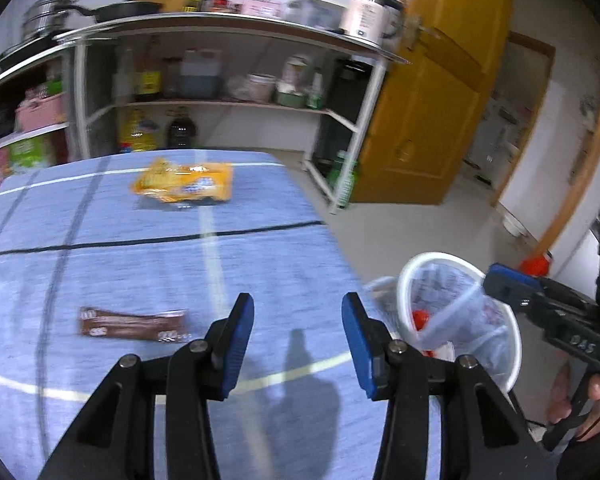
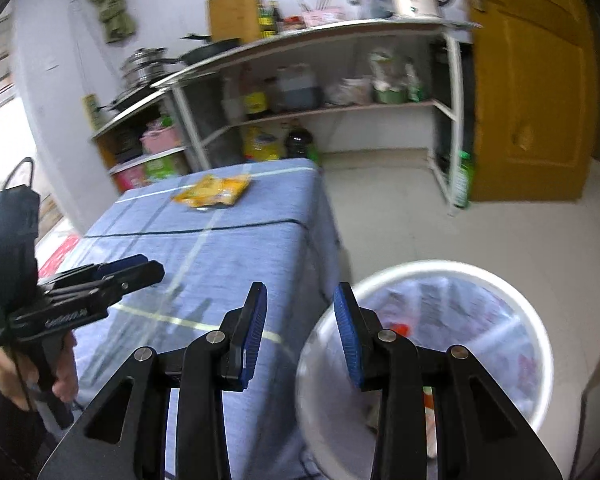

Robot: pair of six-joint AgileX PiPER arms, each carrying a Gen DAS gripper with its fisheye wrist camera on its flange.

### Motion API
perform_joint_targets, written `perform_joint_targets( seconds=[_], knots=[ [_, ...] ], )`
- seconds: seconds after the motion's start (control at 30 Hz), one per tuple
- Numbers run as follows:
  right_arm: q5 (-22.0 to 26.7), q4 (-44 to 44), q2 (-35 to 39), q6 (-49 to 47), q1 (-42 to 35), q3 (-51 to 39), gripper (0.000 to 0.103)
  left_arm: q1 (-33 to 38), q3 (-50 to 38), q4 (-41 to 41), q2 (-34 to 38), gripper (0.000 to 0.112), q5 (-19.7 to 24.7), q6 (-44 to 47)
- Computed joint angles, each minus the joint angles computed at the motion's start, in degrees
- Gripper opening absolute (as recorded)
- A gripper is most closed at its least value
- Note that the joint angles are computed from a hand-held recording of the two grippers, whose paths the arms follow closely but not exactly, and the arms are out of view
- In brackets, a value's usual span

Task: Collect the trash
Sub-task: 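Return the left tool to the table and grasp the brown stick packet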

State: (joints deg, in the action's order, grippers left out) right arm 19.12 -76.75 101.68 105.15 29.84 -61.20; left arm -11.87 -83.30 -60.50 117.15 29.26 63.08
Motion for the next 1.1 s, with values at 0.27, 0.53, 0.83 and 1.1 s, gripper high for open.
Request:
perform_joint_targets(
  seconds=[0.27, 0.53, 0.83, 1.1],
  knots=[
    [-1.86, 12.45, 8.93, -17.28, 2.66, -13.59, 0.040, 8.61, -1.15, -0.08, 2.27, 0.053, 1.27, -0.57],
    [-2.38, 20.40, 13.71, -25.23, 2.51, -18.99, 0.040, 9.30, -8.03, 11.39, 8.09, 0.053, 6.43, -15.03],
    [-3.80, 13.30, 10.64, -17.44, 0.81, -14.08, 0.040, 5.88, -16.90, 22.60, 13.10, 0.059, 4.93, -32.60],
    [-2.77, 8.13, 7.84, -11.01, 0.31, -10.14, 0.040, -1.22, -20.72, 49.65, 15.44, 0.052, -1.80, -53.58]
  ],
)
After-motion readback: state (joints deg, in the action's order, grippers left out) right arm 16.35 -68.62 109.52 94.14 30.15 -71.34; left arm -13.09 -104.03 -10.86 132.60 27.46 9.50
